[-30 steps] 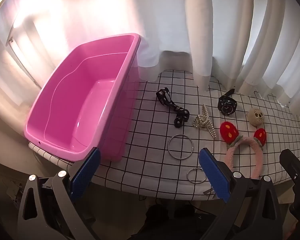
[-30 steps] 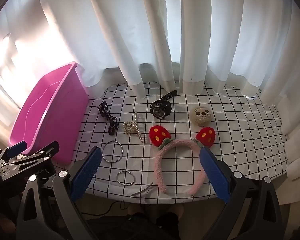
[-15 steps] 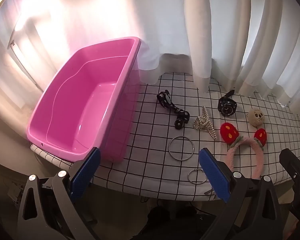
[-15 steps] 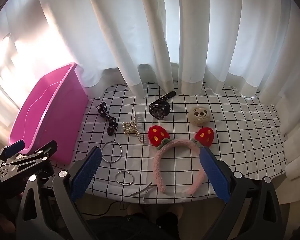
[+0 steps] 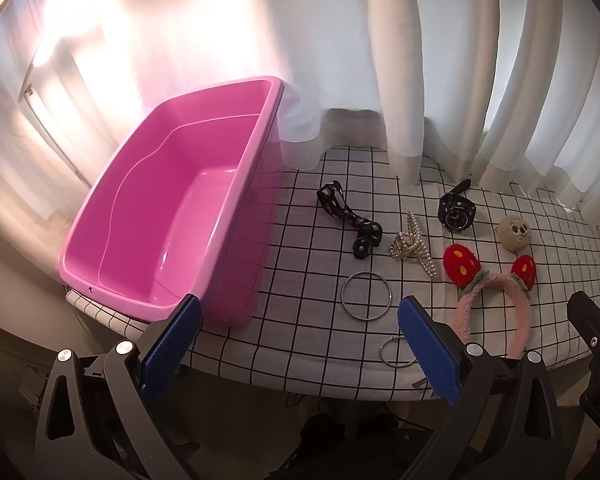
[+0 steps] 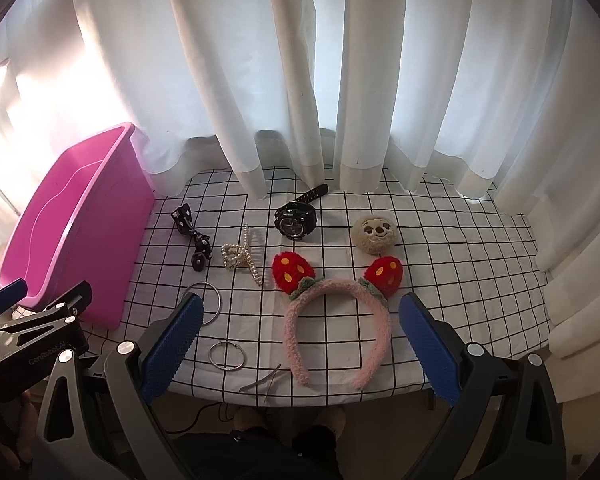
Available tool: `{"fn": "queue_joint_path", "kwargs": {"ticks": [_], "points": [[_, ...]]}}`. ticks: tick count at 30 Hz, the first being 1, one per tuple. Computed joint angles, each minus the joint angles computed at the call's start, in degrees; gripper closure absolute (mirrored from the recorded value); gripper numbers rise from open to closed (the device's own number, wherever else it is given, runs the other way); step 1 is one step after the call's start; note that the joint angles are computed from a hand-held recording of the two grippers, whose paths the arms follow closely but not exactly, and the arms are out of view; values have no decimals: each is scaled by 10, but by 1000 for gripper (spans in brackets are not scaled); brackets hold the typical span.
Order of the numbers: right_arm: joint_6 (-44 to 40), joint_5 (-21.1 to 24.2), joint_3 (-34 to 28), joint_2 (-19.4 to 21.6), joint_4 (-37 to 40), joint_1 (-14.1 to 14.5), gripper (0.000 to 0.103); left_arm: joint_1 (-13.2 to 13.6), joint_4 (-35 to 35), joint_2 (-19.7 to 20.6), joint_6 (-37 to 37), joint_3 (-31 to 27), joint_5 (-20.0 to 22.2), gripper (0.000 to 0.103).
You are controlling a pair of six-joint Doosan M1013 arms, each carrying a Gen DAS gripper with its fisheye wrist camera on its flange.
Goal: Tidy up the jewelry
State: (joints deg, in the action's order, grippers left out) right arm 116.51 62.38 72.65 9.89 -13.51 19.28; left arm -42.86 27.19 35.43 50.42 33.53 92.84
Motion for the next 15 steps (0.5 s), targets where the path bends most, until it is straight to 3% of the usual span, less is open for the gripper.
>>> {"fn": "queue_joint_path", "kwargs": {"ticks": [15], "points": [[16,8,1,0,-24,7,9,-2,7,-7,-4,15,-7,6]]}}
